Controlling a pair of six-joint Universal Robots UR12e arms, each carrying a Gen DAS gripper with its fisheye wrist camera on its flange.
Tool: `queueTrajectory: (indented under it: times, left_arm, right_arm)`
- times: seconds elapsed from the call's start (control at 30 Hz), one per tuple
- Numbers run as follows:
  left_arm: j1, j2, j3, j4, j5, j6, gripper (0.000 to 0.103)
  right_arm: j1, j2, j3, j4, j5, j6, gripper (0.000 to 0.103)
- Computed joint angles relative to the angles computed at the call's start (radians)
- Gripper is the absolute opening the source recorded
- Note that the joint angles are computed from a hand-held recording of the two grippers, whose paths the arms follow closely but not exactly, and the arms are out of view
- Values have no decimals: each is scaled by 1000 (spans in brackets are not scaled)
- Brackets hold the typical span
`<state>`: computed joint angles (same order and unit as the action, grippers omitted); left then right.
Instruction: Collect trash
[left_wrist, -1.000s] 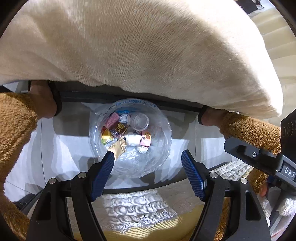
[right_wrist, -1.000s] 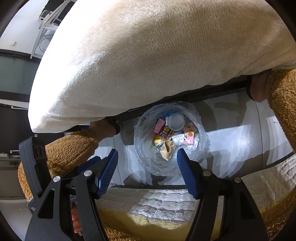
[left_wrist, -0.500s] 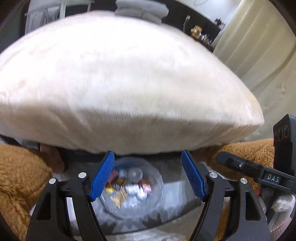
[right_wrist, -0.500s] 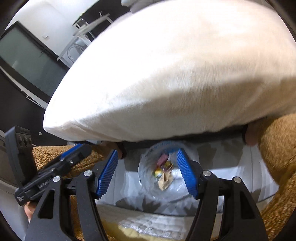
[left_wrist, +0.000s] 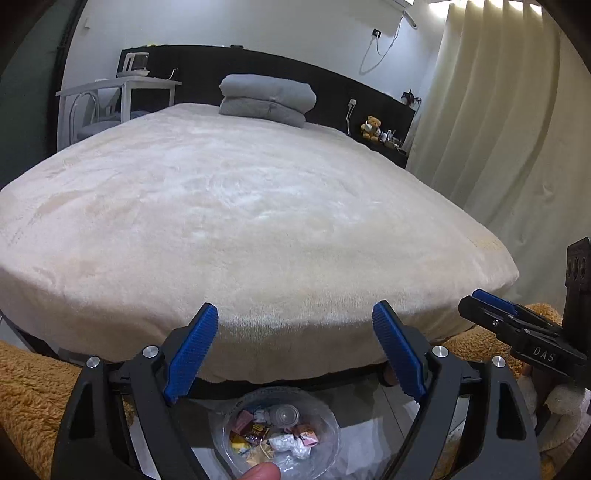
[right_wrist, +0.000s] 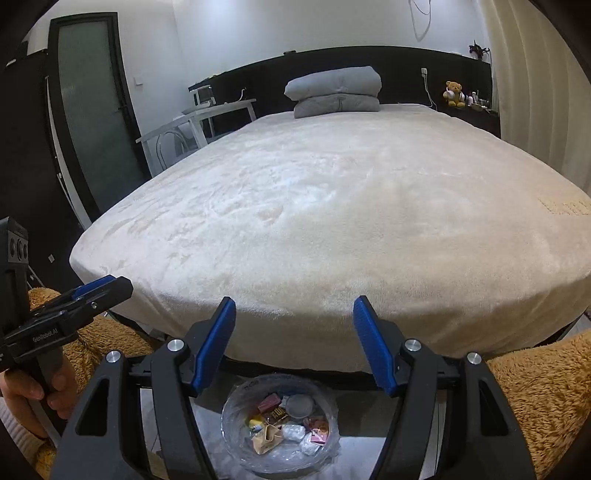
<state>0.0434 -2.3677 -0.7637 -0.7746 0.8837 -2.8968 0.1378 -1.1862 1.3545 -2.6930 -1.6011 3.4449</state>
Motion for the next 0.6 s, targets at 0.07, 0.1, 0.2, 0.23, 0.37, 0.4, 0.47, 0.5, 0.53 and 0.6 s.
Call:
queueTrajectory:
  times: [0.07, 0.1, 0.2, 0.23, 0.37, 0.4, 0.47, 0.5, 0.53, 0.6]
  left_arm:
    - [4, 4, -8, 42, -16, -9, 84]
    - [6, 5, -12, 65, -24, -12, 84]
    - [8, 15, -36, 129, -26, -12, 87]
    - [9, 19, -46, 152, -31, -16, 92]
    - [13, 26, -63, 199, -64, -6, 97]
    - [13, 29, -68, 210, -66, 2, 97]
    - [13, 32, -74, 222, -67, 17, 97]
    - [12, 32, -76, 226, -66, 23, 97]
    - [11, 33, -79, 232, -60, 28, 97]
    - [8, 37, -87, 249, -42, 36, 97]
  right_arm:
    - [1, -4, 9, -49, -27, -25, 67]
    - [3, -5, 11, -75, -38, -39, 71]
    - [11, -2, 7, -113, -76, -76, 75]
    - [14, -2, 8, -122, -88, -90, 77]
    - [23, -1, 13, -158, -120, -129, 81]
    - [24, -2, 15, -168, -123, -136, 88]
    - [25, -2, 20, -189, -129, -146, 98]
    - [26, -1, 21, -196, -130, -155, 98]
    - [26, -1, 21, -198, -129, -163, 98]
    - [24, 0, 19, -187, -117, -173, 98]
